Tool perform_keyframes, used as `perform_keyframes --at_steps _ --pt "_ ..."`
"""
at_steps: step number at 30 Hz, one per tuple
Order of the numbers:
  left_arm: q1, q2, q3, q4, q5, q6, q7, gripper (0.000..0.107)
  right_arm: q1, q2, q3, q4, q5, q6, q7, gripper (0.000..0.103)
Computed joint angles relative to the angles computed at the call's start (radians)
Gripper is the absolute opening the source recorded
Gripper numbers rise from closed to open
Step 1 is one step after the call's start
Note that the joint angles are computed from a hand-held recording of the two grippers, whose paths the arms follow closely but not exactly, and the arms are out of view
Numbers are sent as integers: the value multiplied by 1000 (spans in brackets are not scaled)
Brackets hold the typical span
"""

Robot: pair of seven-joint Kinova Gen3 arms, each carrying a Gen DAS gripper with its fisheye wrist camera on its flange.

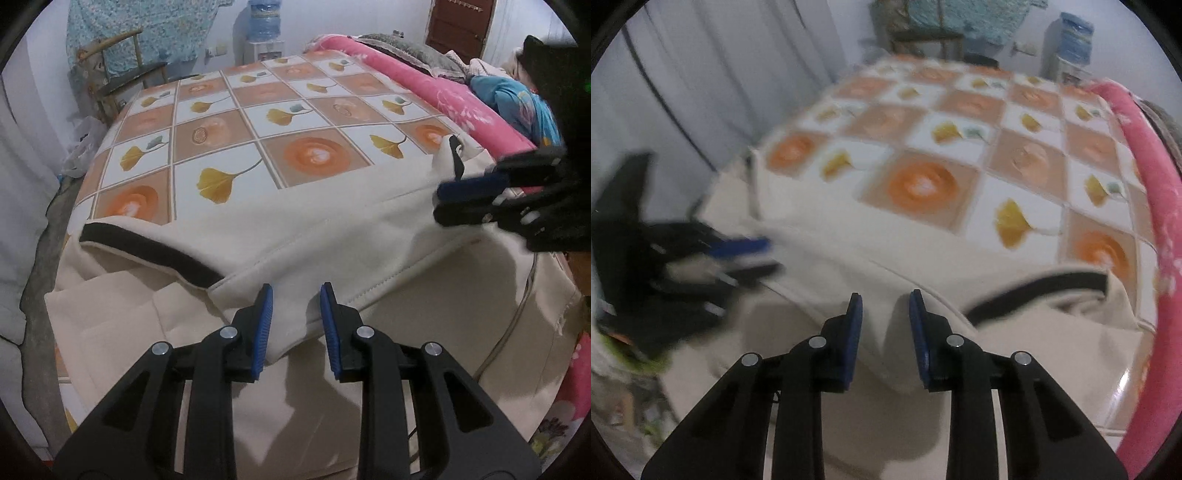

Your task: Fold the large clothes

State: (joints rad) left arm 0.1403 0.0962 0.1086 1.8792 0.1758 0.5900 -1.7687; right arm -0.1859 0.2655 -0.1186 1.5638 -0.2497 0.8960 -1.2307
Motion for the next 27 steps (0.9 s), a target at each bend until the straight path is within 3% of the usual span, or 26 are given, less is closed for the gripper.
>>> perform_keyframes --at_steps 4,7,10,14,20,23,27 --pt "5 0 0 2 -8 -4 13 26 -22 -41 -1 83 72 -79 -26 21" --pt "10 -7 -1 1 -24 12 28 31 -32 -70 18 107 78 -78 -72 21" --pt "20 -26 -2 -11 -56 53 66 41 -59 -124 43 135 149 -72 -175 22" --pt "1 -105 -16 11 5 96 26 51 -23 -211 37 185 109 -79 -166 24" --pt "-21 -301 -66 127 58 91 20 65 -10 -318 45 282 -34 -111 -89 51" --pt "-40 -404 -65 207 12 85 93 68 -35 -353 45 353 -109 -139 -38 68" --pt "-88 -499 -37 291 -42 105 184 68 -65 -355 43 424 -173 -164 -8 69"
